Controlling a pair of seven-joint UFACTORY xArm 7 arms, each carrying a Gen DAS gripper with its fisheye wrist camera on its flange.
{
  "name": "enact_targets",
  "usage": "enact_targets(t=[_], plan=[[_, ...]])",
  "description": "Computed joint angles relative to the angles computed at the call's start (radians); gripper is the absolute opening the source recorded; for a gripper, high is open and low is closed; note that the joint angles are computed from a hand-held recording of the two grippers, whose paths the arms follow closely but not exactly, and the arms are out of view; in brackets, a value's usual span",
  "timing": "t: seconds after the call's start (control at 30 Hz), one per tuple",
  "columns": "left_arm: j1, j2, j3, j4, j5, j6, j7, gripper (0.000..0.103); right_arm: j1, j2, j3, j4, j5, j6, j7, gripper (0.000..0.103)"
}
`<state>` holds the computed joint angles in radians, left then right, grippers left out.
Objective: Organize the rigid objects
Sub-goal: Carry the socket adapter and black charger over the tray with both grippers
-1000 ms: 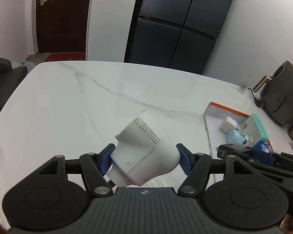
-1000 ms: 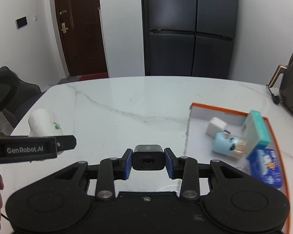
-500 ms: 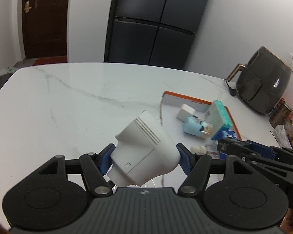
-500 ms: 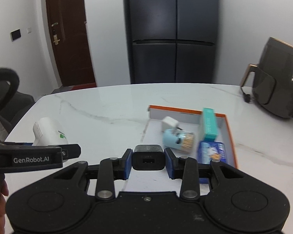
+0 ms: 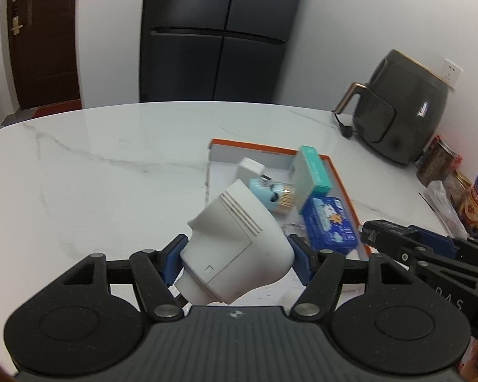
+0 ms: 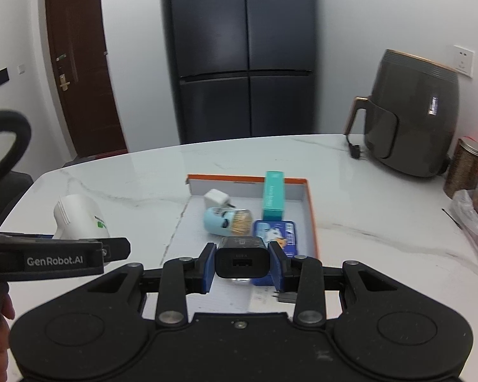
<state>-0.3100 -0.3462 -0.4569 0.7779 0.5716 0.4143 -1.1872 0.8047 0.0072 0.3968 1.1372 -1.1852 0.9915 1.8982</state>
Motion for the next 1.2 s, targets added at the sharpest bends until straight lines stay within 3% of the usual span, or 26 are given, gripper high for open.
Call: enact_targets(t=[0.17, 0.6, 1.2], plan=[[-0.004, 0.054, -0.024, 0.046, 0.042, 0.007, -0.027, 0.068, -0.013, -0.052, 0.008, -0.054, 0.016, 0.005, 0.016, 0.043], [-0.102, 0.140, 0.015, 0.104, 0.106, 0.012, -0.055, 0.068, -0.063, -0.150, 0.073, -0.151, 0.083, 0.036, 0.054, 0.043], [-0.147, 0.152, 0.051, 0.105, 0.096, 0.021, -0.043, 0.068, -0.082, -0.161, 0.101, -0.165, 0.101, 0.027, 0.062, 0.043]])
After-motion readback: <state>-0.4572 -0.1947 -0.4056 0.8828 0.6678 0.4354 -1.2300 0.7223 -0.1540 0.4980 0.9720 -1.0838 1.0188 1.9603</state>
